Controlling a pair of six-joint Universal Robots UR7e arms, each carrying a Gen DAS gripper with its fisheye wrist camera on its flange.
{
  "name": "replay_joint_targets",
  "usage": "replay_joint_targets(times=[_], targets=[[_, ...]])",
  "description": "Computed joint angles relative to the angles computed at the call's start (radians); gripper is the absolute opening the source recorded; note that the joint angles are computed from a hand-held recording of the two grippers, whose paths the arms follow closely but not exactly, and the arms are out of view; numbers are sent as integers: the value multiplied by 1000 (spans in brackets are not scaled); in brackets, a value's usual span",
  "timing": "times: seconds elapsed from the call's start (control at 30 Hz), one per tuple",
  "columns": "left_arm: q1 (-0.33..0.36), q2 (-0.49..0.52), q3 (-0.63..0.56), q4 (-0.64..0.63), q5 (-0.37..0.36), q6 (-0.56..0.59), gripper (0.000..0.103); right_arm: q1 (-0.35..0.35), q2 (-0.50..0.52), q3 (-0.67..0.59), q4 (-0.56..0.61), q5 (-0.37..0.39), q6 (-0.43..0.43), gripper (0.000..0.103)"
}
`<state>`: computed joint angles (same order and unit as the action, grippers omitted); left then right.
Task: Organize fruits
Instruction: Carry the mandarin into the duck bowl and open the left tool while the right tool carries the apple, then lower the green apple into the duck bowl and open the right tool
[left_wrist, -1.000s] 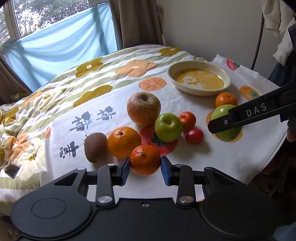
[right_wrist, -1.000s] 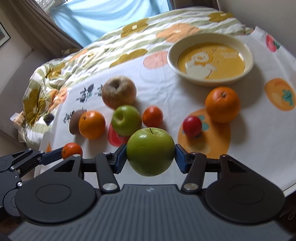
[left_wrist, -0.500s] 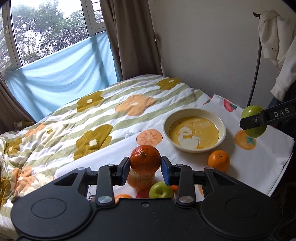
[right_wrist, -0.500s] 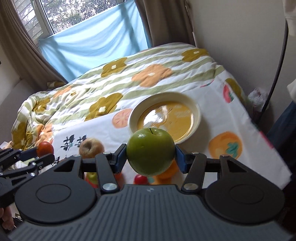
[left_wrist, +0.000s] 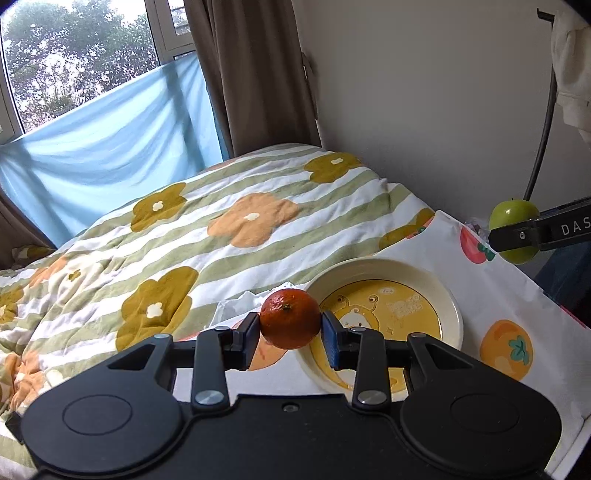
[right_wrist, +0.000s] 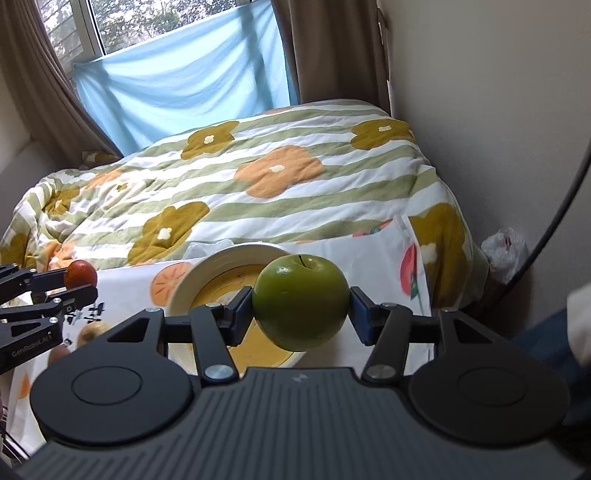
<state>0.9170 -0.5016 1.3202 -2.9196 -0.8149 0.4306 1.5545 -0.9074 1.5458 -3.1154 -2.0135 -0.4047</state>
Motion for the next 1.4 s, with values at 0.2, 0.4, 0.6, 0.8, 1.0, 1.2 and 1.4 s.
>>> replay_joint_targets(times=[0.2,0.4,0.6,0.8,1.0,1.2,1.4], targets=[[41,177,-261,134,-8,3,40,-48,77,-157,109,39,-26,70],[73,326,-488,268,5,9,40,-80,135,-268,198,70,-34,70],[86,405,-619,369,12,-10,40,-101,163,-322,254,85,-25,70],[80,394,-593,321,11,18,73,-107,168,-345,294,96,-12,70],[74,331,-497,278,21,5,74,-105,178,-365,317,108,-26,70],[68,247,-363,227,42,-46,75,-97,197,-380,337,125,-47,70],[58,179,-252,188,72,-129,75,-79,242,-409,348,129,-149,70]])
